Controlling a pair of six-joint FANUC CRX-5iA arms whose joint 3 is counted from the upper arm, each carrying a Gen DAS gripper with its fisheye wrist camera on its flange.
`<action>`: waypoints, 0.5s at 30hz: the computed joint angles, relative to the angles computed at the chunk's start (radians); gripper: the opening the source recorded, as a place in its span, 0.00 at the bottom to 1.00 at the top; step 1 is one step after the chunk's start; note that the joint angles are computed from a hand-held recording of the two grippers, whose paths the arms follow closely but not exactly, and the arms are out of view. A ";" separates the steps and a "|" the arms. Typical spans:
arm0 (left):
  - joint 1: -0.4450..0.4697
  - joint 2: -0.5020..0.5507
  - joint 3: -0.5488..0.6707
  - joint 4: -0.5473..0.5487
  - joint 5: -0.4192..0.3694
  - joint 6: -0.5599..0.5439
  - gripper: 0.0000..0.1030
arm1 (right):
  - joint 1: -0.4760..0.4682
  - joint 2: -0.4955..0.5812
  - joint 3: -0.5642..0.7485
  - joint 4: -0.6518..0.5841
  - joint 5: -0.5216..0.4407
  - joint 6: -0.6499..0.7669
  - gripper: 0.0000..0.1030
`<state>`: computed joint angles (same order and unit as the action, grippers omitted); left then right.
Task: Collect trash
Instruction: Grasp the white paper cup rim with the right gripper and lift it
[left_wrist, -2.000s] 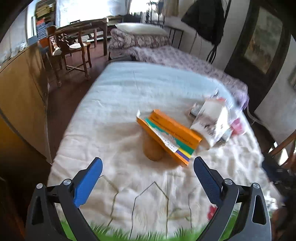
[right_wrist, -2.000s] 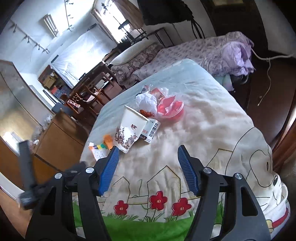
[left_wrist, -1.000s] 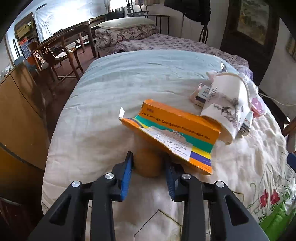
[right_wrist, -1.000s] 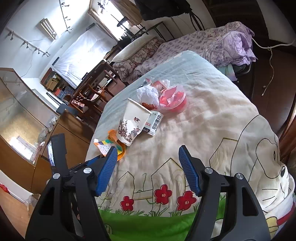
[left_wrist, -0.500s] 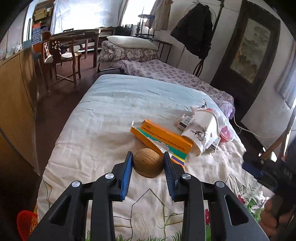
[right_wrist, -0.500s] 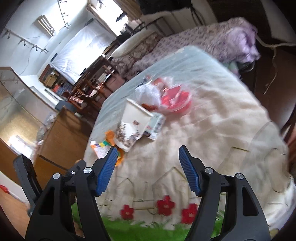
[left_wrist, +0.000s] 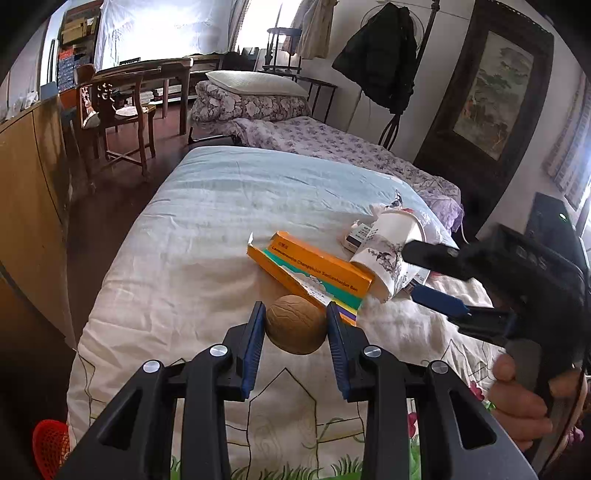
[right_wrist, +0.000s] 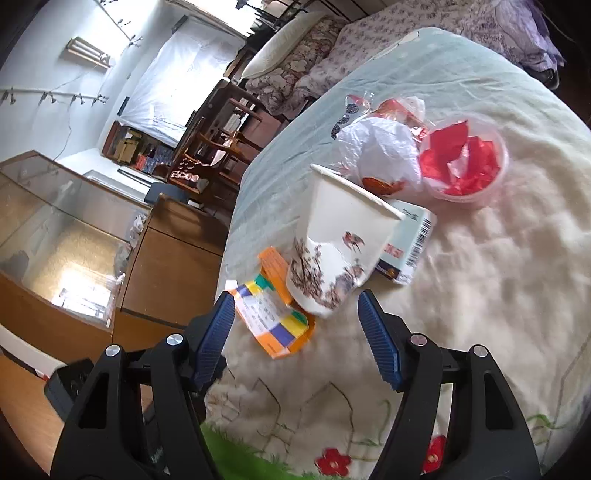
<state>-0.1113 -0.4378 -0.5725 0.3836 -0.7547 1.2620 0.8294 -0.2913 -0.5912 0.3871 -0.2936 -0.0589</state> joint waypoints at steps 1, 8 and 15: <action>0.000 0.000 0.000 0.000 0.001 0.000 0.32 | -0.004 0.021 0.019 -0.024 0.001 0.010 0.67; 0.002 0.001 -0.002 0.006 -0.005 0.003 0.32 | -0.039 0.112 0.039 0.047 0.025 -0.160 0.69; 0.005 0.000 -0.003 0.007 -0.006 -0.005 0.32 | -0.063 0.104 -0.033 0.315 0.081 -0.385 0.45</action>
